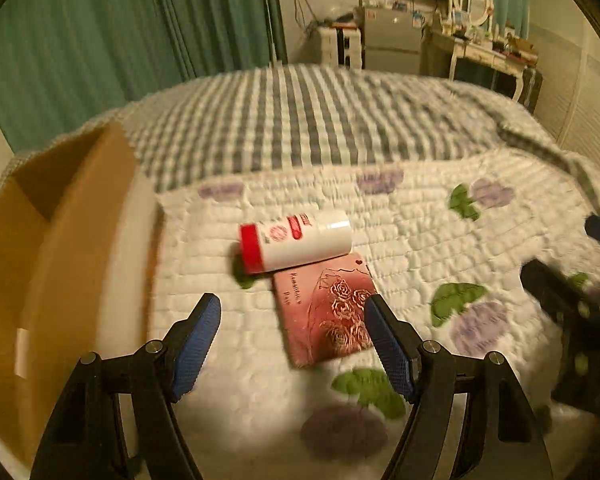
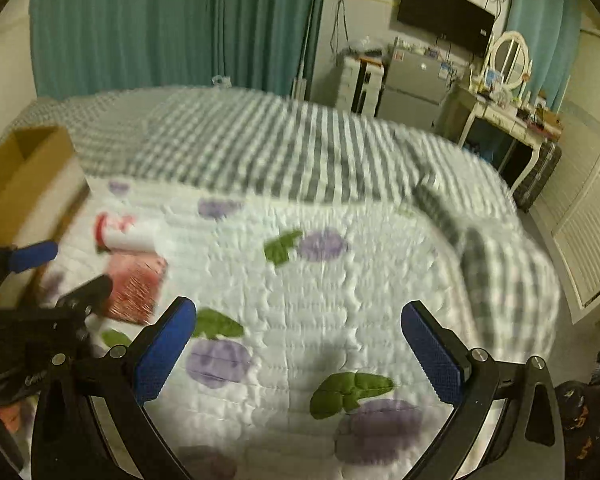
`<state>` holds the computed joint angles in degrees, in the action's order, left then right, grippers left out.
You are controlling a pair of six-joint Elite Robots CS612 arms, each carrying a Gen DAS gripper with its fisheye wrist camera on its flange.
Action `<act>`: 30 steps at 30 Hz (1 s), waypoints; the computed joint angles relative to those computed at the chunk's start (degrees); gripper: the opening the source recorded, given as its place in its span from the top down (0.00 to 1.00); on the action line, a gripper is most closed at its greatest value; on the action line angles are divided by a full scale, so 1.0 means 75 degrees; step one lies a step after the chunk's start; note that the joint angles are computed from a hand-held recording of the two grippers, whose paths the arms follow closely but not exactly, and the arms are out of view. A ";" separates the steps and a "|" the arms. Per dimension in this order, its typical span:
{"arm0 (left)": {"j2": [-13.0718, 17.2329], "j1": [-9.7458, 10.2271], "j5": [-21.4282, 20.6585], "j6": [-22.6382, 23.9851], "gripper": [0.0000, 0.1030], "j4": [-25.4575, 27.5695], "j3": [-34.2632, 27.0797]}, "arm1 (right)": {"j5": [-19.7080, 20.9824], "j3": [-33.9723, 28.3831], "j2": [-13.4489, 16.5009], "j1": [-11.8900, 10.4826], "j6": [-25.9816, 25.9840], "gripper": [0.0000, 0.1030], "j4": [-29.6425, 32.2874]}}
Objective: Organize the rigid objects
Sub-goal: 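Grasp the pink Romantica Rose card with the left tool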
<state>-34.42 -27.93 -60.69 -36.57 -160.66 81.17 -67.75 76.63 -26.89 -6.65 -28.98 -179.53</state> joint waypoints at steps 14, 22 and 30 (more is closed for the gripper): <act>0.0415 0.0177 -0.0698 -0.0653 0.24 0.0493 -0.0624 | 0.0297 -0.0285 0.0128 -0.0104 0.0256 0.00 0.0757; 0.0529 0.0112 -0.0675 -0.0180 0.24 0.0899 -0.0846 | 0.0176 -0.0262 0.0125 -0.0087 0.0285 0.00 0.0725; 0.0307 -0.0072 -0.0157 0.0392 0.32 0.0627 -0.0477 | 0.0251 -0.0139 0.0128 -0.0121 0.0311 0.00 0.0412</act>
